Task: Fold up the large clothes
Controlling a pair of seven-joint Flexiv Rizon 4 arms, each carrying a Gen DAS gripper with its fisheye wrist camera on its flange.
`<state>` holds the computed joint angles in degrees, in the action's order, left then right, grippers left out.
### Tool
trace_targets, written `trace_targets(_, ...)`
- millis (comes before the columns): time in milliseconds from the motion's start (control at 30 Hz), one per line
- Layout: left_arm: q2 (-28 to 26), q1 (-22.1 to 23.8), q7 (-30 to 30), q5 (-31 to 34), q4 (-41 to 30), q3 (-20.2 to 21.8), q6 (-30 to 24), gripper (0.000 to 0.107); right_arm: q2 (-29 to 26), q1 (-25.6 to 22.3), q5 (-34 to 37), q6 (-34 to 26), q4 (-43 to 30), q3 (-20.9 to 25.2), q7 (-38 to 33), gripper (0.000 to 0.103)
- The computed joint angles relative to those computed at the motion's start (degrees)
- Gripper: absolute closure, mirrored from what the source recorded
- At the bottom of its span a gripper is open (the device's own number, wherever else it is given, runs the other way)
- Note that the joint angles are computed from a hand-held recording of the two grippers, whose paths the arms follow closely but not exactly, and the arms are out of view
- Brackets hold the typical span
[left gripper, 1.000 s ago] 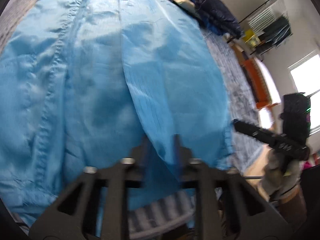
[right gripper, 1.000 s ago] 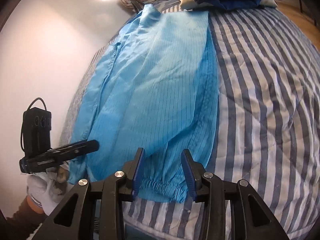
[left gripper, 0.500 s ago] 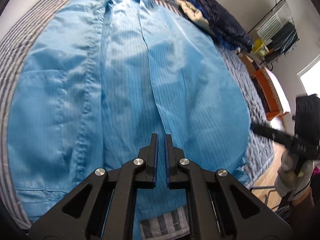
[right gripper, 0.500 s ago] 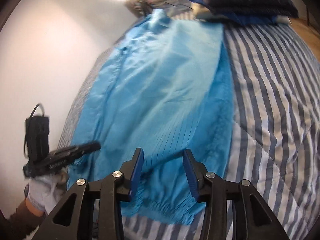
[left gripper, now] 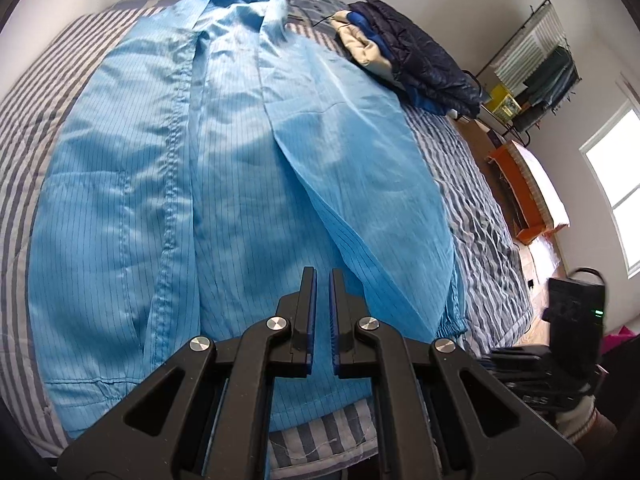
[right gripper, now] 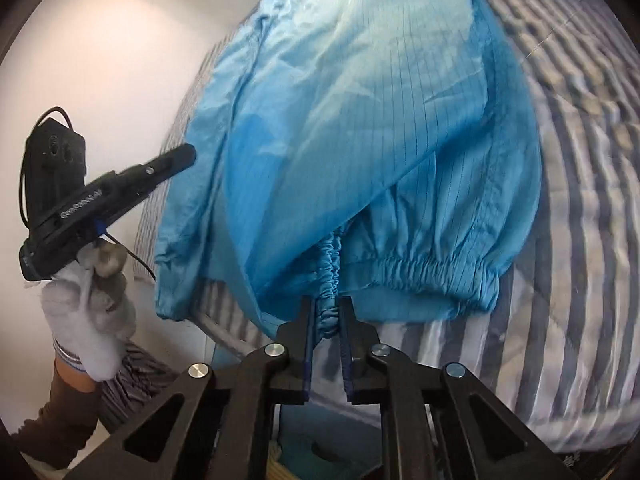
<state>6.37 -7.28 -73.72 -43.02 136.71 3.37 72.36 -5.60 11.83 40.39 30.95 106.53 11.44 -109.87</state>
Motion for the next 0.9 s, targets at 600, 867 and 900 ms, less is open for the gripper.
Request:
trace_targets(600, 1.8, -2.5, 8.6, -16.3, 1.4, 0.2, 0.3, 0.061, 16.4, 15.2, -4.2, 28.2, 16.6, 1.3, 7.4, 0.08)
trace_targets(867, 0.9, -1.8, 6.8, -11.4, 1.3, -0.3, -2.9, 0.061, 9.9, 10.4, -0.8, 15.4, 9.4, -6.0, 4.3, 0.07)
trace_targets(900, 0.5, -1.6, 6.3, -10.0, 1.1, -0.4, -3.3, 0.061, 7.7, 9.4, -0.1, 14.1, 7.6, -6.5, 5.1, 0.07)
